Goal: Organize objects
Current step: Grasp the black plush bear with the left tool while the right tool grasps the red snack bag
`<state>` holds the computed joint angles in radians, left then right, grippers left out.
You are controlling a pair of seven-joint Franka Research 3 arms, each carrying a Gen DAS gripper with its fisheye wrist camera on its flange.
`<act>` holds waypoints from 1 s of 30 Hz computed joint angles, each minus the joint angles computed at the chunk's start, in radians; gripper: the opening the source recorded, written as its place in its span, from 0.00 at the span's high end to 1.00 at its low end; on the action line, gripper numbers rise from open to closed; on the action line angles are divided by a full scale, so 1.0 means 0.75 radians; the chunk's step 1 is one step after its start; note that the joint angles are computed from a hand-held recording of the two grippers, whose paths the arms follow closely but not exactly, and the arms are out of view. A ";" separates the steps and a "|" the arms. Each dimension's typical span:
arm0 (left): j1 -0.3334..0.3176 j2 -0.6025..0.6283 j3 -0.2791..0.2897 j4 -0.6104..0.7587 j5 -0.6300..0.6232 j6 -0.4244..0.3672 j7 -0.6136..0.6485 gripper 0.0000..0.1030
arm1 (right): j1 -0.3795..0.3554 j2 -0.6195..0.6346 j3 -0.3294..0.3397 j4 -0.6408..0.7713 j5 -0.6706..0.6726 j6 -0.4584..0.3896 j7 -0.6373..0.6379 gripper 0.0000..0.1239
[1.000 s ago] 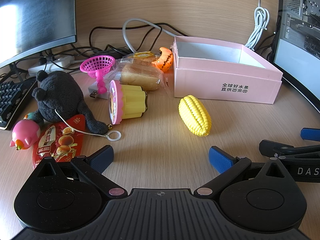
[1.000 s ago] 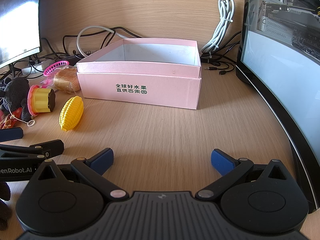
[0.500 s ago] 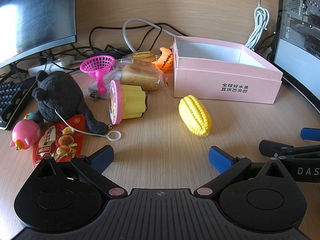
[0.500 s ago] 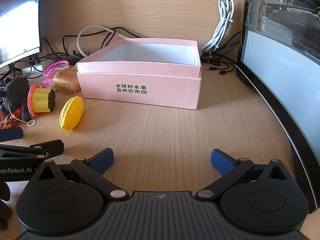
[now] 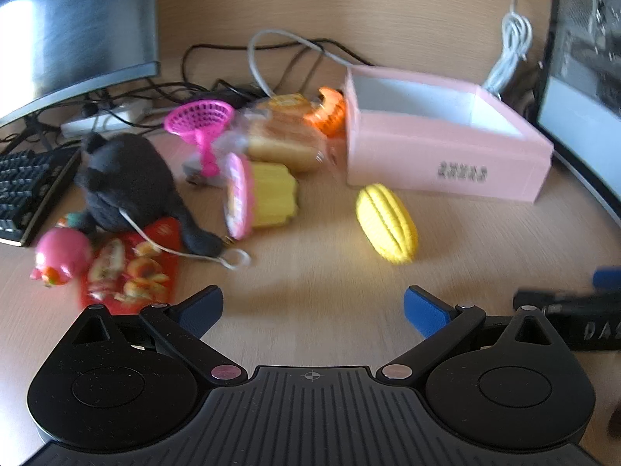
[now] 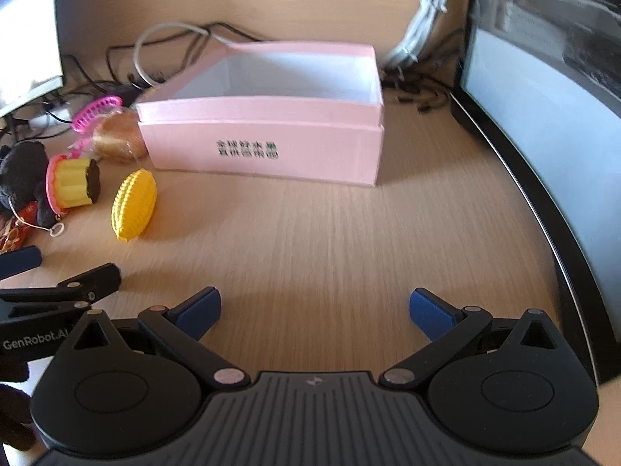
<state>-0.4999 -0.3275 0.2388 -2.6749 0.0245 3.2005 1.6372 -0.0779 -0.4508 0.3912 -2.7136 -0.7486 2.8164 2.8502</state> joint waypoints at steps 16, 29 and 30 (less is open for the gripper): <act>0.074 0.350 0.197 0.653 -0.745 -0.529 0.611 0.00 | 0.242 0.044 -0.221 0.060 0.399 -0.112 -0.345 0.17; 0.310 0.297 0.051 0.673 -1.177 -0.675 0.919 0.31 | 0.094 -0.112 0.130 0.146 0.184 -0.134 -0.243 0.17; 0.338 0.253 0.042 0.639 -1.173 -0.669 0.900 0.31 | 0.105 -0.078 0.125 0.158 0.157 -0.115 -0.275 0.17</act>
